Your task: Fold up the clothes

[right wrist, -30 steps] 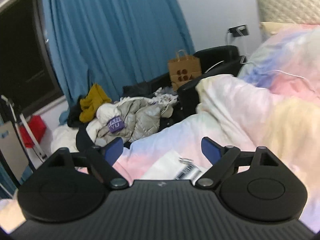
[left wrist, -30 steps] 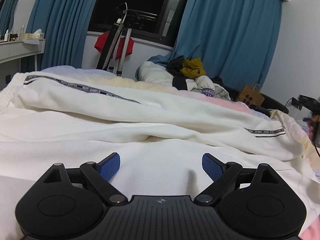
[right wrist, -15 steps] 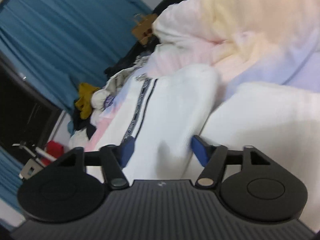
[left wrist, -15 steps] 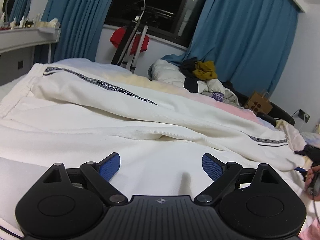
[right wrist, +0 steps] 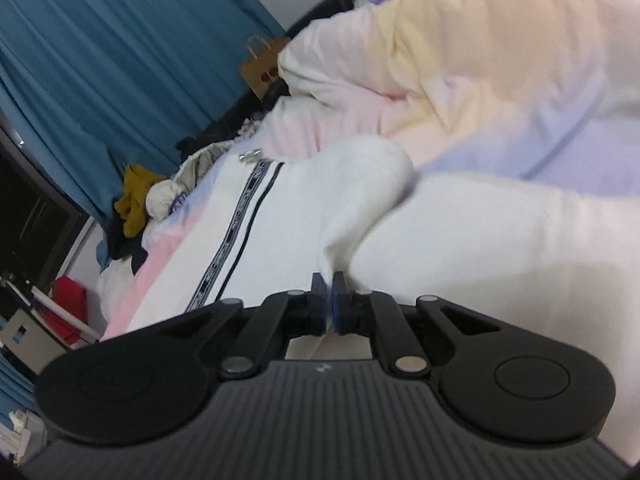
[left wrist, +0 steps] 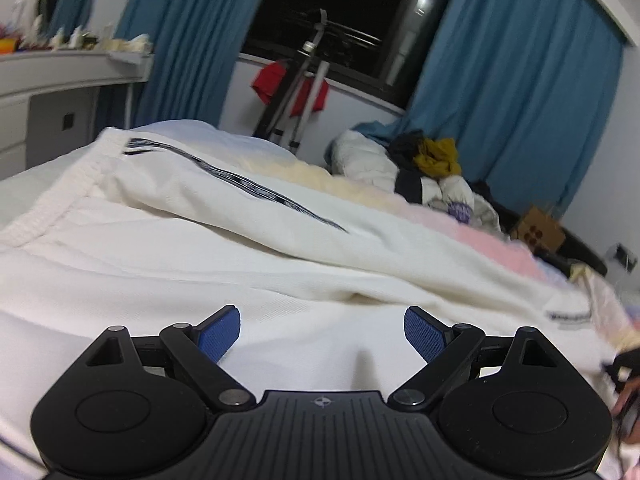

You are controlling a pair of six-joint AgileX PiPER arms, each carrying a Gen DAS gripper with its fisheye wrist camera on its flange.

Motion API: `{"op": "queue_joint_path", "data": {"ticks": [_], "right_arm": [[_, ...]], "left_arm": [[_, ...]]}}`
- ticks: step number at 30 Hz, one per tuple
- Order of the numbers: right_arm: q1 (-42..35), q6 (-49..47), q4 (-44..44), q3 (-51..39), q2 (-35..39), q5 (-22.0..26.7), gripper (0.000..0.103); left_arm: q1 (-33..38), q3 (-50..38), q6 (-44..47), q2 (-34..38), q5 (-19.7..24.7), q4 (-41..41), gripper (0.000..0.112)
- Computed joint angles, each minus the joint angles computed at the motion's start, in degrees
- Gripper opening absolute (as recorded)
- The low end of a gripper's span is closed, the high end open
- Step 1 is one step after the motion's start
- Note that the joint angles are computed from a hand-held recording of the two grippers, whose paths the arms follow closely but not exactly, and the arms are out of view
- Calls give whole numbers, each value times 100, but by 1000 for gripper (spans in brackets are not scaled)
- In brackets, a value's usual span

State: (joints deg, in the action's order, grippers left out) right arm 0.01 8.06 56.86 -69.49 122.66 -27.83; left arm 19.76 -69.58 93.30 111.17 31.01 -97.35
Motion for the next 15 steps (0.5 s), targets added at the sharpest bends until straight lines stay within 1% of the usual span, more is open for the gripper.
{"op": "queue_joint_path", "data": {"ticks": [3,4,5,8,11,15], "right_arm": [[75,4,170,329,-441,158,8],[114,-195,323,452,-624,201,8],[182,-540,574,587,-825,194,8],[475,-1902,1646,931,-1380,26,8],[707,-2395,2116,1346,-1864,-67,8],[808,-2083,2354,1980,-2510,64,8]], "left_arm": [[343,-15,-1036,-233,179,662,91],[453,-21,-1350,-302,199,906,91],[553,-61,-1744,-357,193,1250,91],[815,-152,-2523,-494,278,2114,91],[961,18,-2537,-712,225,2125,91],[1239,238,-2410,-976,271,1973,91]]}}
